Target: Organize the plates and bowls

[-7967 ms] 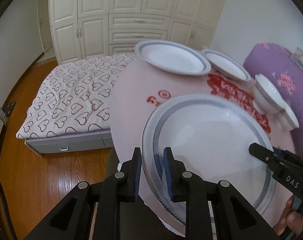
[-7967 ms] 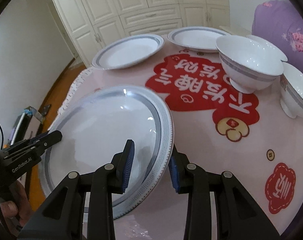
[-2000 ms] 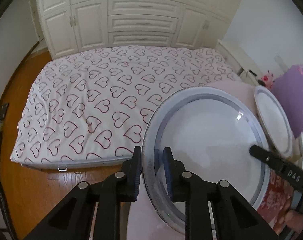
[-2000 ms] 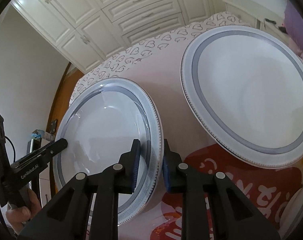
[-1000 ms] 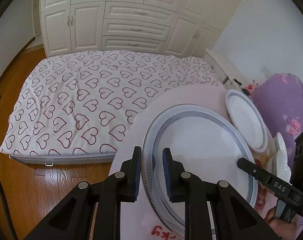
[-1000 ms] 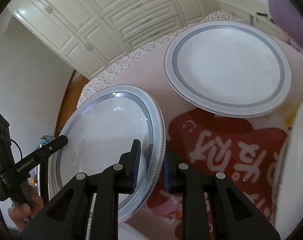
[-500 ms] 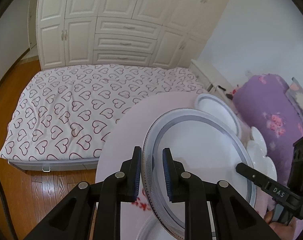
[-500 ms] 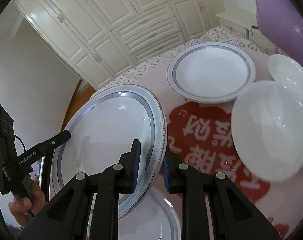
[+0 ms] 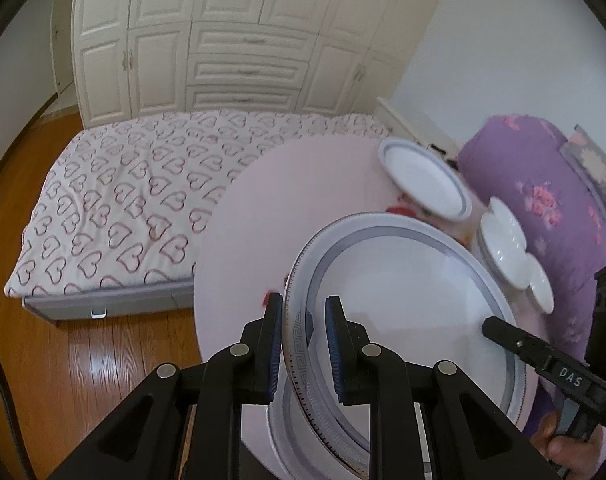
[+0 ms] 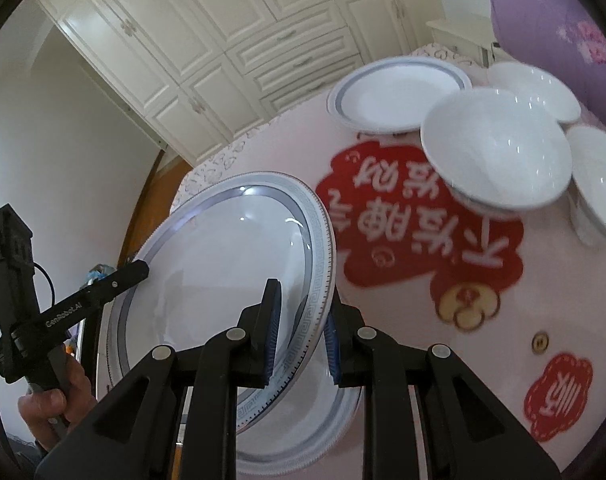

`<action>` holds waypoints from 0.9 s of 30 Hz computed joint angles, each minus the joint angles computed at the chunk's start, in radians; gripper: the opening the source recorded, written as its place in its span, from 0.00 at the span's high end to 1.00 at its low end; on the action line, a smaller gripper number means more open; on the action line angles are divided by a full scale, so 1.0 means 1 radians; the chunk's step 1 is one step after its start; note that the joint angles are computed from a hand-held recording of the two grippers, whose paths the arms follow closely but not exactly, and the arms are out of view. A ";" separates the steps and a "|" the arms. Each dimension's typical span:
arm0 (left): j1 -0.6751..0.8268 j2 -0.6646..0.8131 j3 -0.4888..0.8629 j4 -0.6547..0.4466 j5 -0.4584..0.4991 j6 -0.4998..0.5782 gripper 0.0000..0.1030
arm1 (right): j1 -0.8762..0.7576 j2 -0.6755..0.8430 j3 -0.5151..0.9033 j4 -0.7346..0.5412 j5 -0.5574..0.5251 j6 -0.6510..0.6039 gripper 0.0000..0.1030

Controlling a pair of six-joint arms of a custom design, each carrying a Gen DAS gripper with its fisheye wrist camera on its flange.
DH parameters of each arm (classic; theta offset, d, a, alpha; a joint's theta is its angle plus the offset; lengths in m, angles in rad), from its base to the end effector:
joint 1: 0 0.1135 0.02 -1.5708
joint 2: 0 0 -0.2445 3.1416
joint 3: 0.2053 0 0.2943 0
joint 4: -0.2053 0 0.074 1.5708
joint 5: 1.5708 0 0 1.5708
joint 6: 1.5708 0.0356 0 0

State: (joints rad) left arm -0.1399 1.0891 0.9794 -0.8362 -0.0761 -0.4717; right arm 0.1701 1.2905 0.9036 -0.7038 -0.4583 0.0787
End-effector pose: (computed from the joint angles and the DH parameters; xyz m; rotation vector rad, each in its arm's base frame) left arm 0.2615 -0.0341 0.2695 -0.4466 2.4796 -0.1536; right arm 0.2839 0.0647 0.2014 -0.2712 2.6312 0.6914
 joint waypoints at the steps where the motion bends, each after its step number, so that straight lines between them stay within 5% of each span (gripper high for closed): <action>1: -0.008 -0.015 -0.012 -0.010 -0.004 -0.011 0.84 | 0.000 -0.010 -0.015 -0.003 -0.002 -0.003 0.80; 13: -0.055 0.061 0.014 -0.017 -0.055 -0.079 0.84 | 0.021 -0.049 -0.118 -0.023 -0.004 -0.057 0.80; 27: -0.029 0.172 -0.012 0.063 -0.026 -0.027 0.84 | 0.029 -0.049 -0.133 -0.033 0.033 -0.100 0.78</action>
State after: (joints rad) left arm -0.1686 1.2609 0.9673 -0.7731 -0.1018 -0.4985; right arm 0.1987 1.2413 0.7705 -0.7366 -0.4250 -0.0211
